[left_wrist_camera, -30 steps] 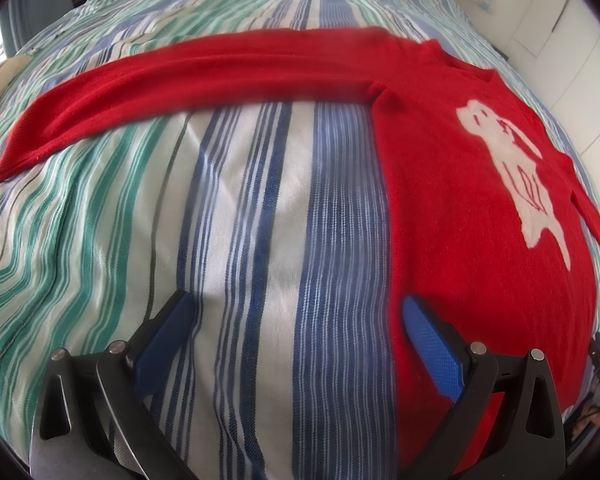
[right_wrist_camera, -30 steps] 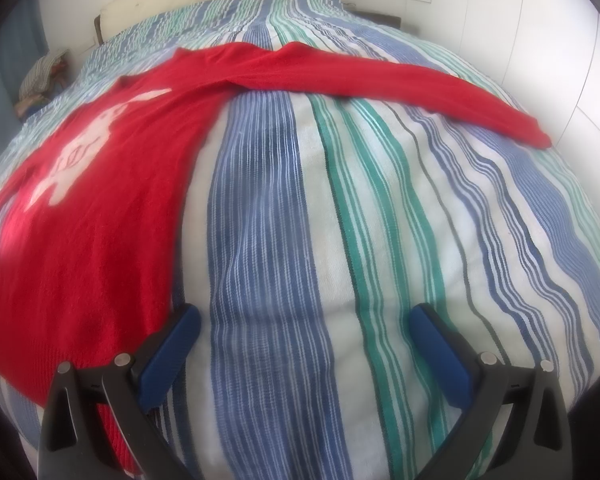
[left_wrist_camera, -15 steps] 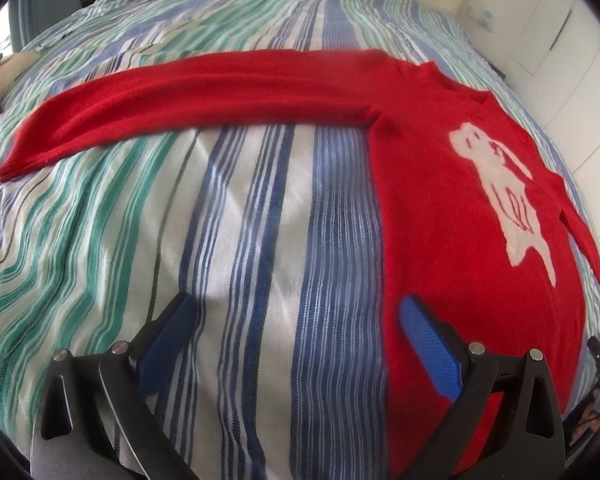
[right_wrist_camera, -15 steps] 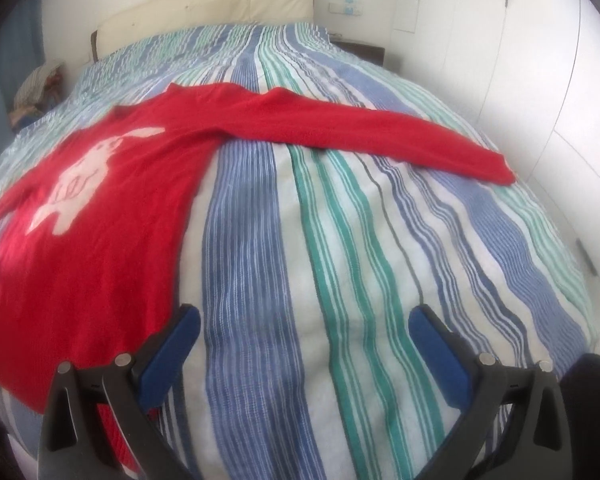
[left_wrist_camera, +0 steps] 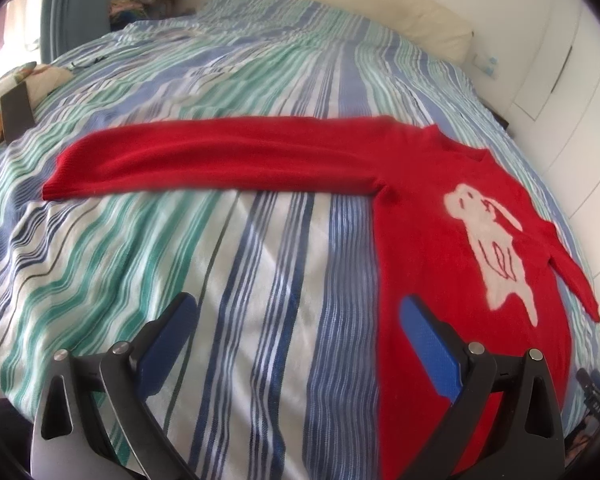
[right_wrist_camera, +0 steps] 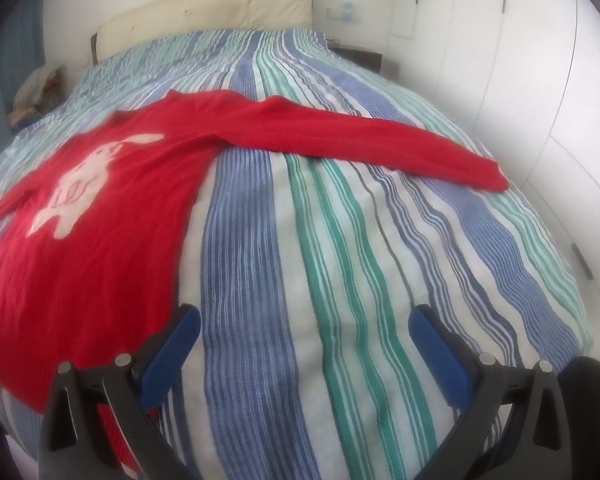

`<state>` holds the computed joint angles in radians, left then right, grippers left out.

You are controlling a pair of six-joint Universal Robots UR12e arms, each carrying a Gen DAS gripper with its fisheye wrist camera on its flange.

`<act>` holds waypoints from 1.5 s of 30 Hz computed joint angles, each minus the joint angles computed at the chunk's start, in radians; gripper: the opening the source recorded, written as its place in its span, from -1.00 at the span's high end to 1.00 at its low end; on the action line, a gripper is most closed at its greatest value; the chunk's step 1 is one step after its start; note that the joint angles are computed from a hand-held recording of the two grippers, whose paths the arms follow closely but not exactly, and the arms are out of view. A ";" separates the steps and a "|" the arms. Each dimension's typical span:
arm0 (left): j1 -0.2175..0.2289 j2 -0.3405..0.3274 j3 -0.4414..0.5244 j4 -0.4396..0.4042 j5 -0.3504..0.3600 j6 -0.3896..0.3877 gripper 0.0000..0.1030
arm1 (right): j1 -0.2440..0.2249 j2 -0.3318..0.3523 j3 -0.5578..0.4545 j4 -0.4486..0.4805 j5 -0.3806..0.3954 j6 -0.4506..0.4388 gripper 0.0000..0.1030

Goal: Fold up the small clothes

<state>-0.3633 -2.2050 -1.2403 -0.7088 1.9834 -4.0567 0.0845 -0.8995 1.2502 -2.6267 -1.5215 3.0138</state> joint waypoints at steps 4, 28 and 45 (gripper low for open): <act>-0.002 -0.004 0.007 -0.007 0.013 0.001 -0.97 | 0.000 0.001 -0.002 0.006 0.002 -0.002 -0.99; -0.004 0.004 -0.004 -0.006 0.044 -0.021 -0.97 | 0.001 0.000 0.001 0.013 0.007 -0.005 -0.99; -0.006 0.007 -0.009 0.003 0.067 -0.038 -0.97 | 0.002 0.000 0.001 0.018 0.005 -0.003 -0.99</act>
